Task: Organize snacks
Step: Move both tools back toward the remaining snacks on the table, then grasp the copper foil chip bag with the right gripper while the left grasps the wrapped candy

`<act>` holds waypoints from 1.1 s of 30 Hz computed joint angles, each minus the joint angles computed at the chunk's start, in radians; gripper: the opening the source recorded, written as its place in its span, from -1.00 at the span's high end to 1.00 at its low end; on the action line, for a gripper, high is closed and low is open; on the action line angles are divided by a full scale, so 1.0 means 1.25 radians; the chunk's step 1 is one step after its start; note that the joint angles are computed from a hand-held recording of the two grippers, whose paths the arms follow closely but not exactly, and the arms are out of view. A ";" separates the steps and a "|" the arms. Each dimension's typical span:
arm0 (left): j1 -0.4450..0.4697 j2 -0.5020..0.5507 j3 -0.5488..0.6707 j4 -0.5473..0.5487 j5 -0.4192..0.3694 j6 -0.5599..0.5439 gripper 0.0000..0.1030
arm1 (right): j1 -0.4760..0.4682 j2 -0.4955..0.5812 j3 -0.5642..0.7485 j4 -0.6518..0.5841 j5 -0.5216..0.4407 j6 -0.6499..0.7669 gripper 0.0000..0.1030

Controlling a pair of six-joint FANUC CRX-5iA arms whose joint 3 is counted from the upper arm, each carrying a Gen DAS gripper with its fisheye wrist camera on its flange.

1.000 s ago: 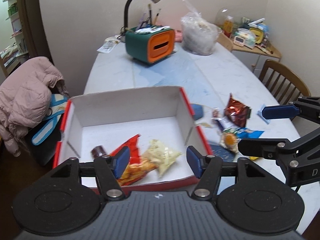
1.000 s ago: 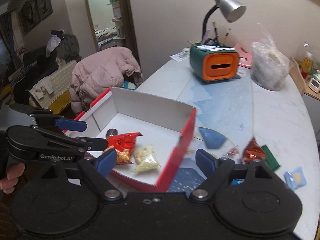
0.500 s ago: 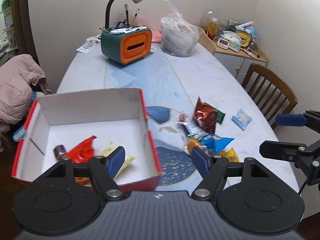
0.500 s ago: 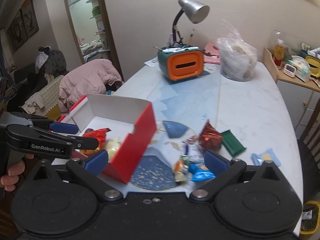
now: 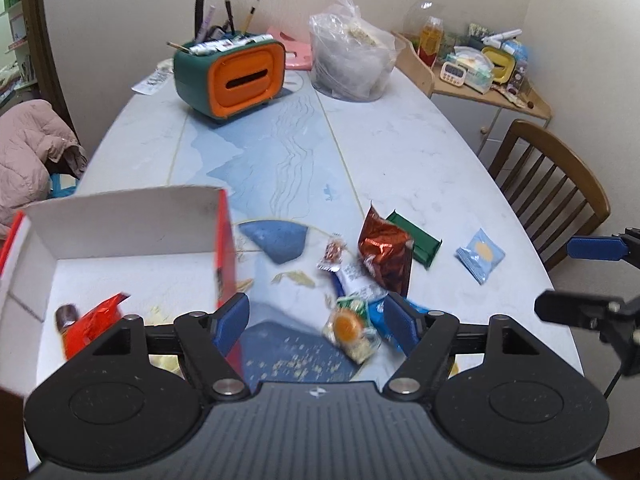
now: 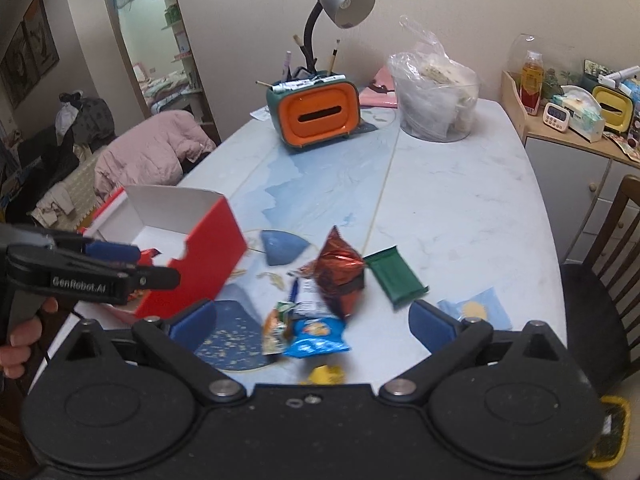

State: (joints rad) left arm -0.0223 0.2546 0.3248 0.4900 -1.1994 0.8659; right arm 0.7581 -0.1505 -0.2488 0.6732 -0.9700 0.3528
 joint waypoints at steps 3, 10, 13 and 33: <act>-0.039 0.056 0.087 -0.067 -0.024 0.073 -0.43 | -0.039 0.009 0.022 -0.049 0.012 0.089 -1.00; -0.105 0.202 0.298 -0.191 -0.097 0.233 -0.43 | -0.108 0.059 0.065 -0.135 0.049 0.244 -0.99; -0.125 0.254 0.373 -0.227 -0.140 0.265 -0.43 | -0.132 0.086 0.083 -0.172 0.061 0.295 -0.99; -0.156 0.549 0.798 -0.247 -0.380 0.374 -0.43 | -0.227 0.267 0.212 -0.344 0.106 0.459 -0.82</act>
